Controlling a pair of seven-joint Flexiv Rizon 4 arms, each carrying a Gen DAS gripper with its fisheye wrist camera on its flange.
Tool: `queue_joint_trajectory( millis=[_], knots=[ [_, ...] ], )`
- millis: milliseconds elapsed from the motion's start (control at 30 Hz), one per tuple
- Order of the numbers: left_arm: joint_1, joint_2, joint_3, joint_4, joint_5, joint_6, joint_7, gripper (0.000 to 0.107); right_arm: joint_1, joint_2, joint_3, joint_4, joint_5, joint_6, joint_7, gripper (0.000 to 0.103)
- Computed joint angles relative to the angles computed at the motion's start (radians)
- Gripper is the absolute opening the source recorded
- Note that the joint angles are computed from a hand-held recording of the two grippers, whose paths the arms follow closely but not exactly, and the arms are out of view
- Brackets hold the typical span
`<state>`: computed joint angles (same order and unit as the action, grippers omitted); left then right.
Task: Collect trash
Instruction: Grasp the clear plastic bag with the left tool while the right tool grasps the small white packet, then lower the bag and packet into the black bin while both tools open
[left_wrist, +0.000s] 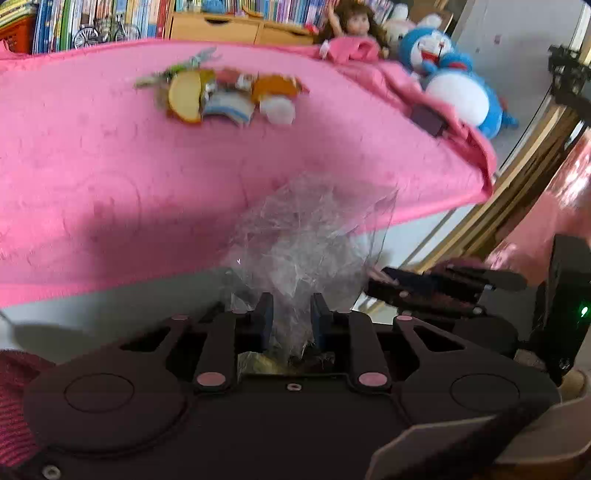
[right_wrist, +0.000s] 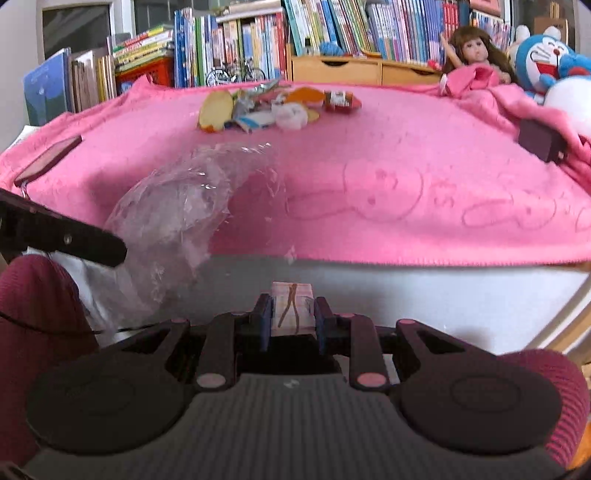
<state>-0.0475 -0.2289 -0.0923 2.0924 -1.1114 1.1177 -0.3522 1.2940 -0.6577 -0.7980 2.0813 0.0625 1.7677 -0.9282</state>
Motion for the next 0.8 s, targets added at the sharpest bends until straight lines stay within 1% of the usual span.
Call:
queue_joint_trajectory(
  millis=[233, 367, 633, 667, 733, 767, 800],
  knots=[
    [0.002, -0.041, 0.008, 0.004, 0.153, 0.019, -0.095, 0.017, -0.045, 0.015, 0.054, -0.008, -0.045, -0.043, 0.024, 0.03],
    [0.018, -0.058, 0.003, -0.002, 0.223, -0.003, -0.138, 0.017, -0.072, 0.026, 0.085, -0.008, -0.083, -0.064, 0.045, 0.03],
    [0.033, -0.073, -0.016, -0.009, 0.279, 0.006, -0.167, 0.017, -0.136, 0.052, 0.153, -0.009, -0.167, -0.093, 0.081, 0.031],
    [0.034, -0.073, -0.017, -0.008, 0.282, 0.009, -0.167, 0.017, -0.146, 0.055, 0.163, -0.01, -0.176, -0.092, 0.085, 0.037],
    [0.034, -0.074, -0.019, -0.009, 0.291, 0.02, -0.174, 0.018, -0.158, 0.056, 0.172, -0.01, -0.189, -0.085, 0.094, 0.039],
    [0.034, -0.073, -0.02, -0.009, 0.295, 0.024, -0.177, 0.018, -0.161, 0.056, 0.175, -0.01, -0.193, -0.082, 0.098, 0.05],
    [0.035, -0.073, -0.022, -0.007, 0.295, 0.029, -0.178, 0.018, -0.169, 0.057, 0.182, -0.01, -0.196, -0.077, 0.1, 0.051]
  ],
)
